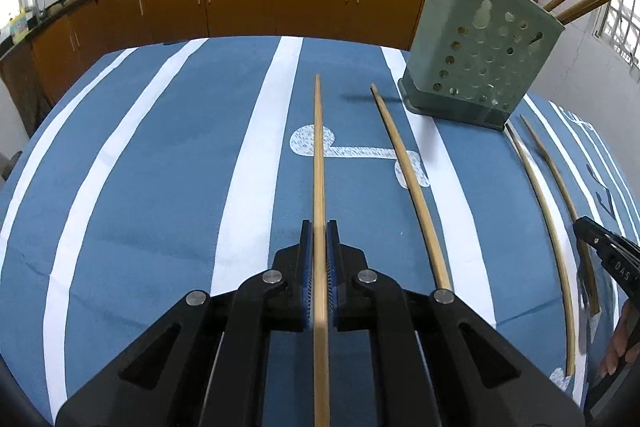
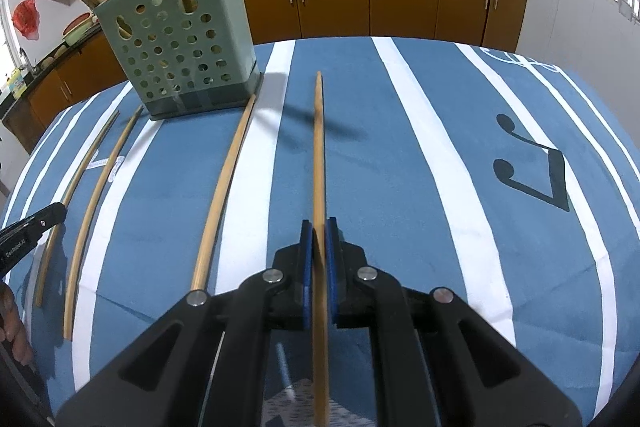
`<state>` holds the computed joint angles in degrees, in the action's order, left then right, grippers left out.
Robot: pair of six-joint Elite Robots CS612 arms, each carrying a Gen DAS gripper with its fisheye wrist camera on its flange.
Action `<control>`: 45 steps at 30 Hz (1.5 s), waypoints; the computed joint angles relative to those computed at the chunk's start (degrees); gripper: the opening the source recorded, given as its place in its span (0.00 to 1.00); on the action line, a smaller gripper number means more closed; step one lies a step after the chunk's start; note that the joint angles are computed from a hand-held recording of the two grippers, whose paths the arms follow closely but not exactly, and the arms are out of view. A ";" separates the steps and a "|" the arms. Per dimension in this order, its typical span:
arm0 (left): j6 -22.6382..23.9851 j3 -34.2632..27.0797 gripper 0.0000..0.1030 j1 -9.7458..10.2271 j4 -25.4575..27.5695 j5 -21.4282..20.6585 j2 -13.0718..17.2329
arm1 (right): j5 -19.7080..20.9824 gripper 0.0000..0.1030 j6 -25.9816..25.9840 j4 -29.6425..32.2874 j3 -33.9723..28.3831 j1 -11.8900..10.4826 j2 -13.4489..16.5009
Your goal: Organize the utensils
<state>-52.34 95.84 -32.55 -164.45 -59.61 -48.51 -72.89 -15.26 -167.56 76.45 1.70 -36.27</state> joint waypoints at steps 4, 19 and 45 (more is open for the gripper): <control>-0.26 0.42 0.08 0.23 -1.51 -0.78 -0.03 | 0.23 0.08 0.13 0.12 -0.08 -0.06 0.05; -0.39 0.56 0.08 0.33 -2.37 -1.23 0.06 | -0.61 0.08 -0.22 -0.16 -0.14 0.19 0.12; -0.42 0.57 0.08 0.31 -2.36 -1.21 0.05 | -0.36 0.08 -0.11 -0.40 -0.03 0.13 0.12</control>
<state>-52.76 96.41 -32.24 -166.81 -60.82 -48.46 -73.26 -15.37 -167.96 76.43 1.83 -36.15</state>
